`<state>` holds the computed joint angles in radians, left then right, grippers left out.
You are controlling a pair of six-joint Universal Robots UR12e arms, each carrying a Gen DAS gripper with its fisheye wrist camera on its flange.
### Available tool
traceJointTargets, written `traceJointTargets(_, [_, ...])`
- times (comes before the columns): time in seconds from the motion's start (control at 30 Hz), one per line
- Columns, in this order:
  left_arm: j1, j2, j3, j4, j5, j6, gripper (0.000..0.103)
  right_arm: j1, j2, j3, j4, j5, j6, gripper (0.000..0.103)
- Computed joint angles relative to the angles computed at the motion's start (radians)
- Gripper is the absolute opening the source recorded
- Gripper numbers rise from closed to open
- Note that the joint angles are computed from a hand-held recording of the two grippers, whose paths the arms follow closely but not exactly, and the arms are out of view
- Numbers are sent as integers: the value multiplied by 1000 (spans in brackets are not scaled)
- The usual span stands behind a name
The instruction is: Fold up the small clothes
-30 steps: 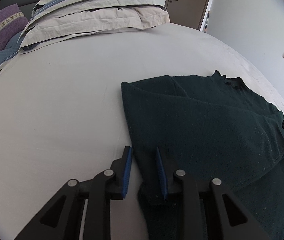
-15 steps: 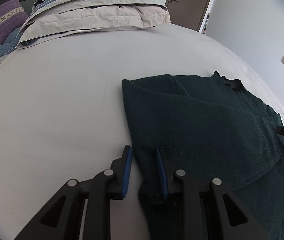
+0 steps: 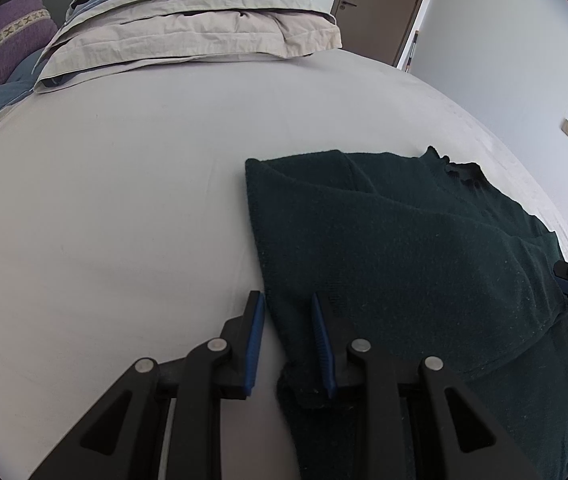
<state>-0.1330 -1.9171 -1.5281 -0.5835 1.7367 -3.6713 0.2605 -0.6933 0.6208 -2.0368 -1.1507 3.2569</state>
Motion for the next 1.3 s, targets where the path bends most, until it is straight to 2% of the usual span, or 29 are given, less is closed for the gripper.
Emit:
traceJointTargets(0.07, [0,0,0,0,0,0,29,11,6,-13,25,-37,-43,38])
traceJointTargets(0.1, [0,0,0,0,0,0,29,17,14,-31,49,-69,-56,19])
traceJointTargets(0.17, [0,0,0,1,0,0,29,17,15,-31,41,-69,-52,8])
traceJointTargets(0.33, [-2,-1,0,2,3,0,29,13,32,-58,13,-81,1,5])
traceJointTargets(0.43, [-3,-1,-1,7,7,1,29,8,29,-38,-14,-69,35,5])
traceJointTargets(0.5, [-4,-2,-2,10,9,3,29,2,21,3,-58,-45,41,5])
traceJointTargets(0.57, [-1,-1,0,7,1,-1,29,-10,16,31,-96,13,54,5])
traceJointTargets(0.6, [3,3,-3,10,-15,-12,29,-15,9,40,-97,37,57,9])
traceJointTargets(0.67, [16,25,-27,24,-66,-61,31,-14,-18,61,-92,8,63,11])
traceJointTargets(0.7, [17,40,-41,29,-83,-87,35,-14,-40,85,-111,2,59,11])
traceJointTargets(0.77, [12,70,-70,22,-106,-117,42,-20,-103,177,-211,16,34,18])
traceJointTargets(0.8, [8,89,-90,26,-124,-133,44,-23,-140,236,-276,24,20,30])
traceJointTargets(0.83, [4,109,-116,41,-146,-151,47,-27,-179,296,-333,31,7,52])
traceJointTargets(0.87, [-2,129,-143,59,-163,-168,50,-32,-213,351,-387,44,5,64])
traceJointTargets(0.9, [-10,149,-169,69,-171,-185,54,-39,-251,416,-454,59,4,84])
traceJointTargets(0.93, [-19,169,-194,71,-178,-205,58,-45,-285,470,-503,68,-5,93])
traceJointTargets(1.0, [-36,205,-240,81,-200,-231,62,-57,-344,559,-552,78,-24,94])
traceJointTargets(1.1, [-65,251,-294,80,-217,-261,64,-86,-433,685,-542,105,-33,94])
traceJointTargets(1.2, [-96,281,-322,78,-227,-265,67,-118,-506,778,-461,98,-21,92])
traceJointTargets(1.3, [-109,300,-342,74,-262,-293,68,-156,-564,857,-371,116,8,82])
